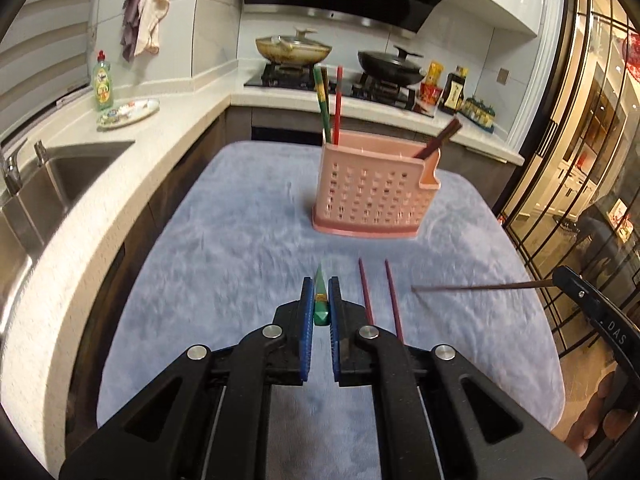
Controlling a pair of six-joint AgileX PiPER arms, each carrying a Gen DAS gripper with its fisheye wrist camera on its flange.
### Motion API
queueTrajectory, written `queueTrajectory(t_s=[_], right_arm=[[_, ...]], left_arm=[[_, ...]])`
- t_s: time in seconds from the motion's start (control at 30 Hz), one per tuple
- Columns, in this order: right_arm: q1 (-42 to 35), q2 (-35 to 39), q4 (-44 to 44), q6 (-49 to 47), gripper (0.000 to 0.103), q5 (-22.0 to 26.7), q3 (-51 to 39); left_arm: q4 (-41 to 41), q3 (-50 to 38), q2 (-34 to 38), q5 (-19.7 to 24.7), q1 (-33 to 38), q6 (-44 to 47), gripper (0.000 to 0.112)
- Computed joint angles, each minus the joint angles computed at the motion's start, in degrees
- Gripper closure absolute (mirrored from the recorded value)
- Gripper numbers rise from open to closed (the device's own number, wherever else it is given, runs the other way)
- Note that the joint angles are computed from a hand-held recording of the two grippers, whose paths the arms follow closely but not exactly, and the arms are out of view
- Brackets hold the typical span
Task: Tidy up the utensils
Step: 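Lift both held chopsticks and carry them over the pink holder, then lower both chopsticks into the pink holder and open both grippers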
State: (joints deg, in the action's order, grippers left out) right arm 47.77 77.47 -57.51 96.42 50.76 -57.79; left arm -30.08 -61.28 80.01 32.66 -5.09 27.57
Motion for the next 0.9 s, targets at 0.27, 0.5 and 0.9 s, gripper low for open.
queueTrajectory(t_s=[0.27,0.5,0.9], right_arm=[[-4.0,1.9,-0.6,-5.4,0.096,-0.8,-6.9],[-7.7,3.6,0.0,-11.5,0.096,-2.1,-15.4],[-17.5,16.3,8.3,-29.4,0.096,-6.7,-43.8]], left_arm=[[1.9,-11.5,5.0,2.5,-0.5,-4.2,0.105],[3.6,-24.8,9.9,6.1,-1.5,-8.1,0.105],[9.7,-56.2,23.3,11.2,-4.3,-18.8,0.105]])
